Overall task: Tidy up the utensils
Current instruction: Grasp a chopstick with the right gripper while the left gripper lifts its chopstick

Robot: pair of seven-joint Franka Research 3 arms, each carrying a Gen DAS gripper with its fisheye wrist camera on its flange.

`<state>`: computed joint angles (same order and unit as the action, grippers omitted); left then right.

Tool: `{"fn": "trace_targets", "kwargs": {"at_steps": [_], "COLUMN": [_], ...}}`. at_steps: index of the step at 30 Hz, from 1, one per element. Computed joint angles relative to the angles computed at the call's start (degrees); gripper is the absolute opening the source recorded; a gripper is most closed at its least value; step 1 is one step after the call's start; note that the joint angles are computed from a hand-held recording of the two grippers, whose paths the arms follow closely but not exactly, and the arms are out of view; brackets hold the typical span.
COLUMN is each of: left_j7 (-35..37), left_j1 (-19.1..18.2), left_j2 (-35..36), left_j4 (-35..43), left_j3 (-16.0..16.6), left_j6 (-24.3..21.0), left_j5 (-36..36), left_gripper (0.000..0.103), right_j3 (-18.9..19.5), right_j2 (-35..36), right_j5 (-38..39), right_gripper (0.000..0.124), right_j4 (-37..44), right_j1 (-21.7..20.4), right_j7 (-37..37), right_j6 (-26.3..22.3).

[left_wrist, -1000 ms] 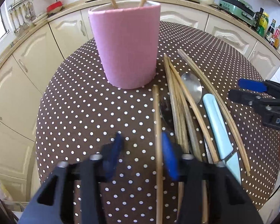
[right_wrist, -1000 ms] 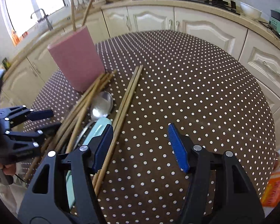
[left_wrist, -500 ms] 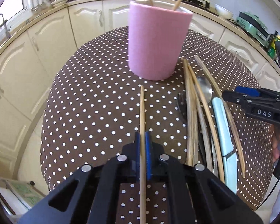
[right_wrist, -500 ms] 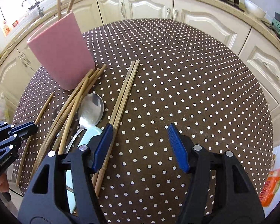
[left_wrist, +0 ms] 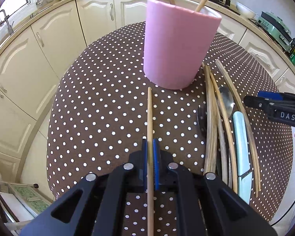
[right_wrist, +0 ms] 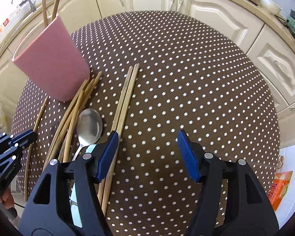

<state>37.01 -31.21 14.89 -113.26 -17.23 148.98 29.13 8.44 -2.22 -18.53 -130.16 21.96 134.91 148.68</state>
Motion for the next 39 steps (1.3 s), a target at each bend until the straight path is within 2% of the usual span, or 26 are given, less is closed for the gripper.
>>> {"fn": "trace_targets", "kwargs": {"at_steps": [6, 13, 16, 18, 20, 23, 27, 31, 35, 37, 39], "left_j7": [0.4, 2.4, 3.0, 2.8, 2.7, 1.6, 0.2, -4.1, -11.3, -16.7, -24.1], "left_j1": [0.2, 0.1, 0.0, -0.3, -0.3, -0.2, 1.1, 1.5, 1.5, 1.5, 1.7], "left_j2": [-0.2, 1.8, 2.5, 2.9, 2.9, 2.6, -0.3, -4.5, -8.3, -10.4, -12.0], "left_j4": [-0.4, 2.8, 4.1, 4.6, 4.7, 3.8, -1.4, -7.5, -12.0, -13.8, -14.0], "left_j3": [0.0, 0.0, 0.1, 0.2, 0.3, 0.5, 0.5, 1.3, 2.2, 2.7, 2.8], "left_j6": [0.1, -2.4, -3.3, -3.8, -3.7, -2.1, 4.4, 10.9, 16.8, 19.9, 21.1], "left_j5": [-0.1, -1.2, -1.7, -1.6, -1.5, -1.5, -2.2, 0.5, 7.2, 12.8, 21.4], "left_gripper": [0.006, 0.006, 0.006, 0.006, 0.006, 0.006, 0.006, 0.006, 0.006, 0.006, 0.006], "right_j3": [-0.4, -1.0, -1.7, -1.8, -1.8, -2.0, -2.0, -1.5, -0.1, 1.3, 3.3], "right_j2": [2.5, 8.3, 9.6, 10.2, 10.1, 8.7, 4.3, 0.1, -4.1, -6.2, -8.1], "right_j5": [2.6, 1.9, 2.6, 3.3, 3.5, 4.1, 5.9, 7.0, 7.0, 6.8, 6.0], "right_gripper": [0.062, 0.059, 0.042, 0.022, 0.012, 0.009, 0.006, 0.006, 0.006, 0.006, 0.006], "right_j4": [2.4, 10.6, 12.6, 13.7, 14.0, 11.1, 4.3, -2.5, -8.5, -10.9, -12.6], "right_j1": [0.5, 3.3, 4.0, 4.6, 5.3, 5.5, 4.1, 2.3, -0.1, -1.8, -3.9], "right_j7": [-1.7, -3.7, -5.3, -6.1, -5.9, -5.0, -5.1, -4.4, -3.9, -3.5, -3.0], "right_j6": [-0.7, -8.7, -9.3, -9.6, -9.4, -5.7, 1.7, 10.9, 19.8, 23.5, 27.1]}}
